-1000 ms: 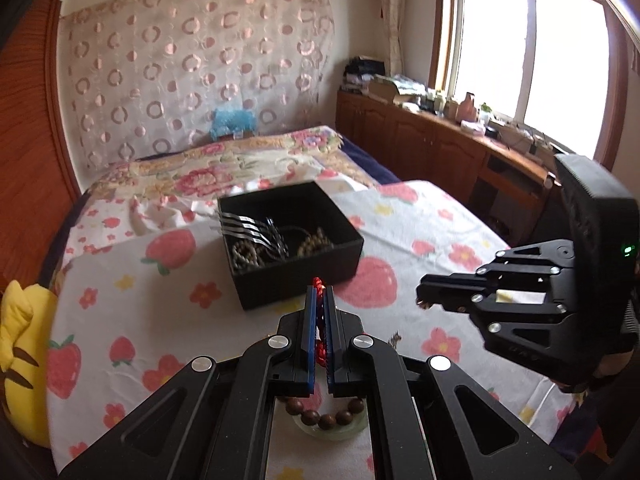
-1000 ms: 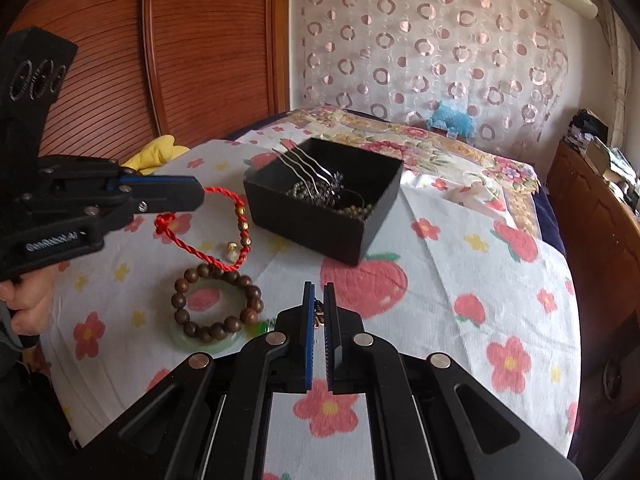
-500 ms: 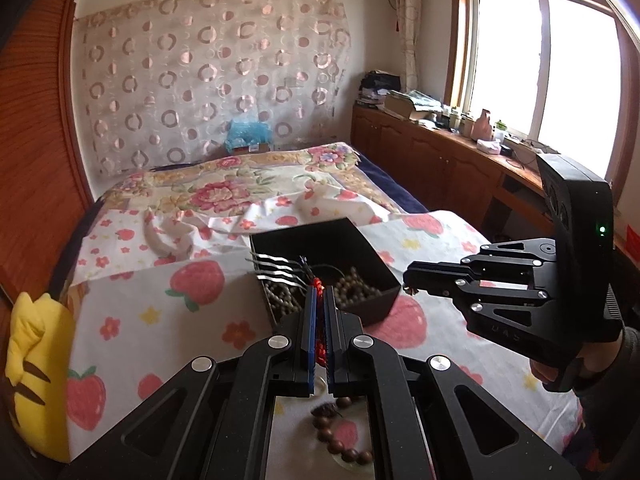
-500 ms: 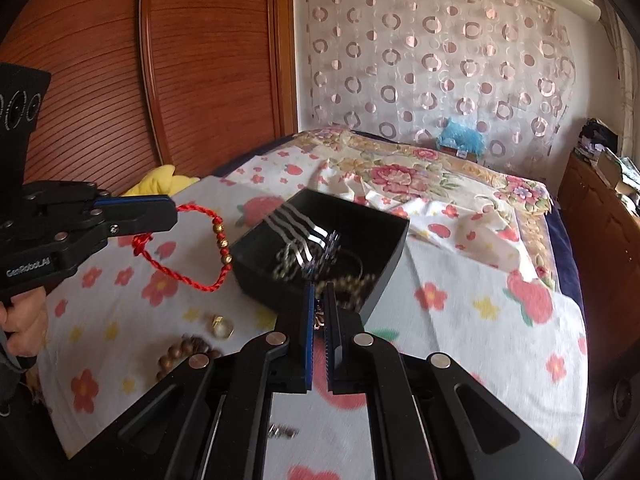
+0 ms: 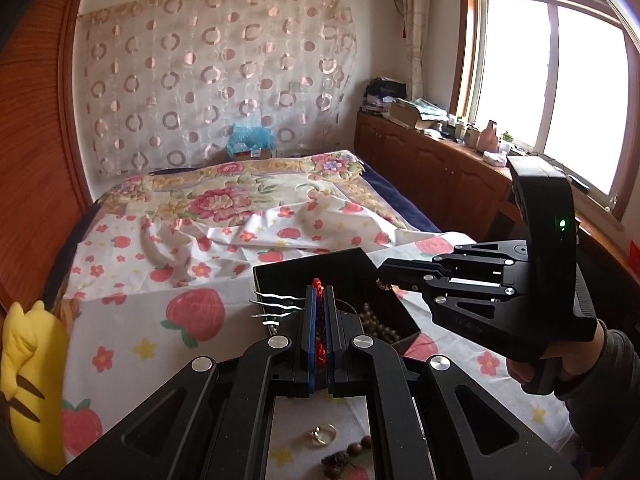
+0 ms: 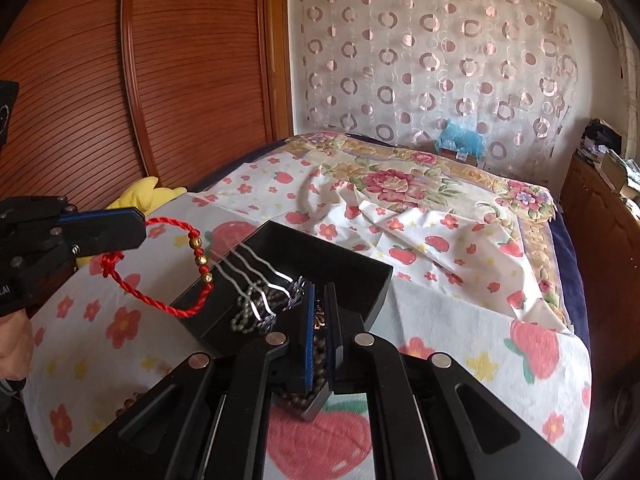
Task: Organize jewelry
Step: 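Carry the red string bracelet into the black box and open the left tool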
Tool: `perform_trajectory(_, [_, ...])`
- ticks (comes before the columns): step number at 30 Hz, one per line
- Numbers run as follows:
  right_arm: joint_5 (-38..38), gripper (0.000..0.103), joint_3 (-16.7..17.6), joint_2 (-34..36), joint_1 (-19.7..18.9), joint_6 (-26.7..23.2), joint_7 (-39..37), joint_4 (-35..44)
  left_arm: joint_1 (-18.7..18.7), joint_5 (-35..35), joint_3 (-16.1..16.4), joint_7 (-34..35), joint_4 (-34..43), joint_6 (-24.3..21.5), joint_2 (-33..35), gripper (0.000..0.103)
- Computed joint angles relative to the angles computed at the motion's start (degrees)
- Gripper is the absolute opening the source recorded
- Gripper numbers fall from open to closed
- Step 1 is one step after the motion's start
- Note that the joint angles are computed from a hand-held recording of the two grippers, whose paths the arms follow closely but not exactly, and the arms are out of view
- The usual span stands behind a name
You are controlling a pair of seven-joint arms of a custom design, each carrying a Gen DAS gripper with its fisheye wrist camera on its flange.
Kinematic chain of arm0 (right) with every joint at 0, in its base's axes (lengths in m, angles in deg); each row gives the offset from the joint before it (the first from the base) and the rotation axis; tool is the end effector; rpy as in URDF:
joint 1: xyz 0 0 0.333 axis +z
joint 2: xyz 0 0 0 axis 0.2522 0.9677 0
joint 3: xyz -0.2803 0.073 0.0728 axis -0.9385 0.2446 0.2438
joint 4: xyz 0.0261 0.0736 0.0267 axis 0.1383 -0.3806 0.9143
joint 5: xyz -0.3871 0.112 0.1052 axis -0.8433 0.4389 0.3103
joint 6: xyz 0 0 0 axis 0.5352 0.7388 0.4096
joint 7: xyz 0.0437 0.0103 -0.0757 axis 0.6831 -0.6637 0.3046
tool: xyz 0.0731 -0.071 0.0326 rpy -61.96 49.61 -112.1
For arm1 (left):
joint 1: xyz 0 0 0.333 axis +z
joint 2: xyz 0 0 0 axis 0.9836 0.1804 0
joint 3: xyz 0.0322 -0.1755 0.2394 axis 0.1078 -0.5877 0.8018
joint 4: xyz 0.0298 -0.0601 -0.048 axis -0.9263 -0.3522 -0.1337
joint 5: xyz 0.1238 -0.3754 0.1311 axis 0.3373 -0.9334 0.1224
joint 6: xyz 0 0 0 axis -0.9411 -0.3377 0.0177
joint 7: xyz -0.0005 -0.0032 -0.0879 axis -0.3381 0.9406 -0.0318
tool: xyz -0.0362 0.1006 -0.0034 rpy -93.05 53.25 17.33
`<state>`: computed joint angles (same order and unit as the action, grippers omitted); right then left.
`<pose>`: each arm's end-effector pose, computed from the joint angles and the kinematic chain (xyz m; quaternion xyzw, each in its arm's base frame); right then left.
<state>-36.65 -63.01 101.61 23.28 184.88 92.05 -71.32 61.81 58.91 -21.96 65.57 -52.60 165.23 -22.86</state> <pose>0.7251 0.1839 0.4666 -0.8389 0.3420 -0.1337 0.4017 0.6041 -0.3349 0.4958 -0.6062 0.6503 -0.3626 0.2796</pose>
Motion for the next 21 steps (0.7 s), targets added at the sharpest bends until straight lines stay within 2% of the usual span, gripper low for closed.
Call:
perform_trajectory(4, [-0.8,0.006,-0.1,1.2,0.3,-0.3,0.8,1.5,0.6,-2.8,-0.3,2.9,2.0,-0.2,2.2,0.002])
perform_trajectory(8, [0.8,0.023,0.6,1.8,-0.4,0.3,0.4,2.2,0.7,-4.6,-0.3,4.9,2.7,0.4,3.5,0.002])
perform_trajectory(21, [0.7,0.023,0.4,1.1,-0.9,0.9,-0.3,0.8,-0.3,-7.9,0.0,9.4,4.8,0.7,6.0,0.003])
